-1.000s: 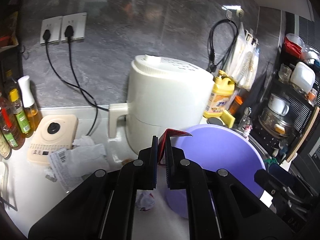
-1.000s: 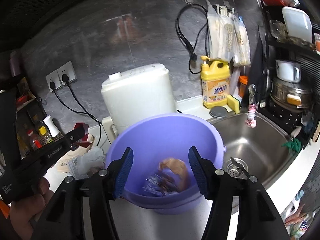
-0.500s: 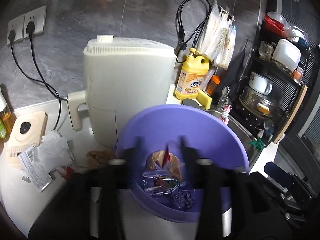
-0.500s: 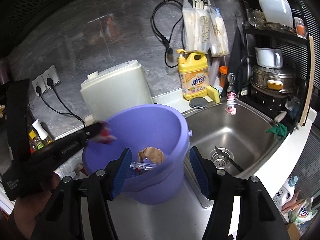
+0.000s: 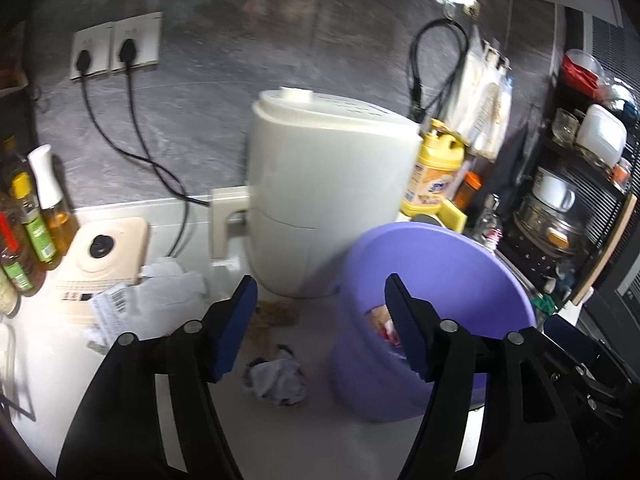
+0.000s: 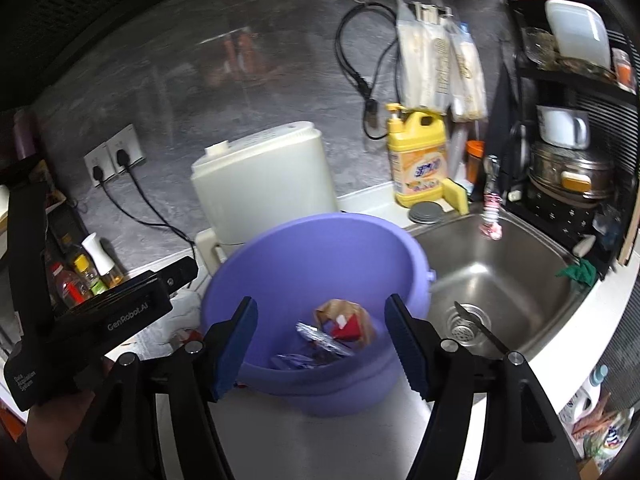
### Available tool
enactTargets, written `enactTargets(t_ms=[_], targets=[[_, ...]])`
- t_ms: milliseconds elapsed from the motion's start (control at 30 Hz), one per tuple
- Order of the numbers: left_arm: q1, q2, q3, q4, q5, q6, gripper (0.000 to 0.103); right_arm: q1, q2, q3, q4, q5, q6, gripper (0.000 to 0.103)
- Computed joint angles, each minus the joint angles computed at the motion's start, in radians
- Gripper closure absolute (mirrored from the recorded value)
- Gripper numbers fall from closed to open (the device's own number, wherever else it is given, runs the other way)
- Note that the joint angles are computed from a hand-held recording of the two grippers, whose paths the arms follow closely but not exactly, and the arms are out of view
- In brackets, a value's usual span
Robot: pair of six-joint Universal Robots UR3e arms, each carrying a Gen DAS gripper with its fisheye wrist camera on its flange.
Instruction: Collect trash
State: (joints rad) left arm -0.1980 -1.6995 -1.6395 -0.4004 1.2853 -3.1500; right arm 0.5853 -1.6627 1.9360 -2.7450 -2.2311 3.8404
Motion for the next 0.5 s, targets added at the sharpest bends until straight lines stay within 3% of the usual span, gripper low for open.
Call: enactTargets(t_ms=[300, 500], targets=[[0.127, 0.1, -0.11, 0.01, -0.029, 0.021, 0.023, 0.048, 0.146, -0.153, -0.016, 0.012, -0.052, 0.033], [0.225, 0.155, -0.178, 0.001, -0.061, 0.046, 0.023, 0.077, 0.239, -0.251, -0.015, 0.012, -0.07, 0.033]])
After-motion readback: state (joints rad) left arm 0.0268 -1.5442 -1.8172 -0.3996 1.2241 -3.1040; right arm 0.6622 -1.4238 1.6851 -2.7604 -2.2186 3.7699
